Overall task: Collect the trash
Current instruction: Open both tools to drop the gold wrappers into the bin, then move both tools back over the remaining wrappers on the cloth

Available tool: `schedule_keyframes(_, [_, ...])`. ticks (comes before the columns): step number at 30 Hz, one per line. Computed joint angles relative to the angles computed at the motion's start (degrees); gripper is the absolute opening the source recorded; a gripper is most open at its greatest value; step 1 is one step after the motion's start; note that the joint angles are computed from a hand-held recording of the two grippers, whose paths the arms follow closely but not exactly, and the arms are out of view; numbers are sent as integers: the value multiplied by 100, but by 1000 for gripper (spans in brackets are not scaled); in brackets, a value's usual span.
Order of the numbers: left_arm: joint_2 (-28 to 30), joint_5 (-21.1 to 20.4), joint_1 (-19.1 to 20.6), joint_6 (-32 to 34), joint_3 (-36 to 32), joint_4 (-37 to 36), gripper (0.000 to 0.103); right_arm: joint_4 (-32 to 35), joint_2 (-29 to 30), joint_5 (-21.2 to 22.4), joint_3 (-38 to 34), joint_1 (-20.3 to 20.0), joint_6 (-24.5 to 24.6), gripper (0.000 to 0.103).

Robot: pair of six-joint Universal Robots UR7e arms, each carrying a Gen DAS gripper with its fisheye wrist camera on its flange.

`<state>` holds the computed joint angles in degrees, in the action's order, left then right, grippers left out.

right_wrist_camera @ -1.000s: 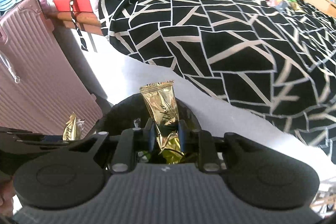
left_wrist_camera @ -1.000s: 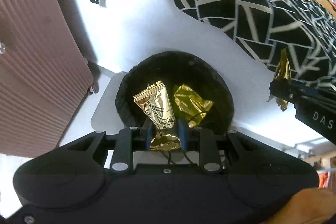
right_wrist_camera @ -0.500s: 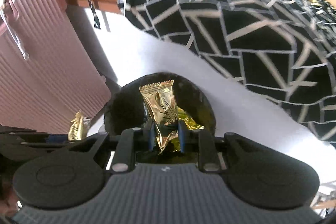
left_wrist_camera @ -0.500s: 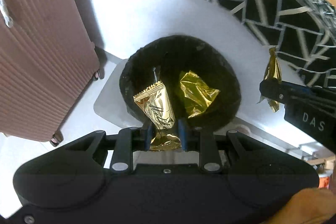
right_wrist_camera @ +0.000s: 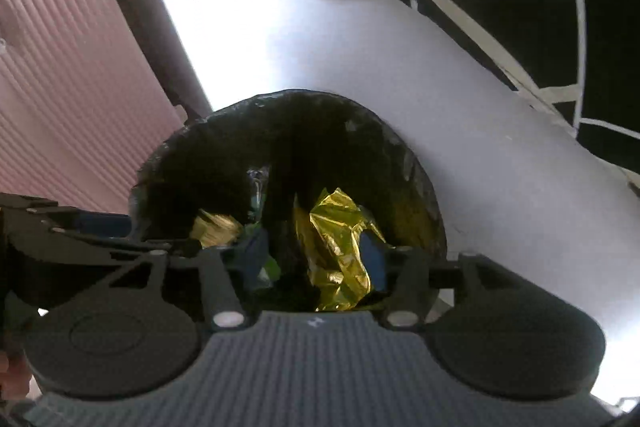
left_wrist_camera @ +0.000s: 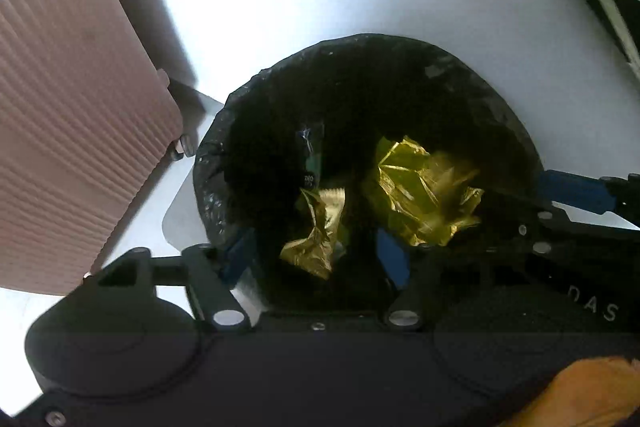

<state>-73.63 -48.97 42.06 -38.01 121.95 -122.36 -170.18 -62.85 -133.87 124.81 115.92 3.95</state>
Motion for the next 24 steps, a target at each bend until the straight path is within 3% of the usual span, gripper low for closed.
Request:
schedule_keyframes(3, [117,62,67,71,-4,-211,76,-153,40,-13,-14,-98,-148,70])
schedule_keyframes(6, [206,86,73,57,-105,-187,77,-90,-31,22,-44,-137,-204,72])
schedule_keyframes(11, [90,25,-106,-271,-397,502,77,587,-300,7,-212,15,31,72])
schedule_keyframes(20, [-244,-375,-919,-1044,-1747,2827,78,3401,-1037,-335,-1329,915,1662,74])
schedule_keyframes(24, [-224,-420,-1341,-981,-2428,3338,83,4240,-1241,-704,-1888,1358,2302,75])
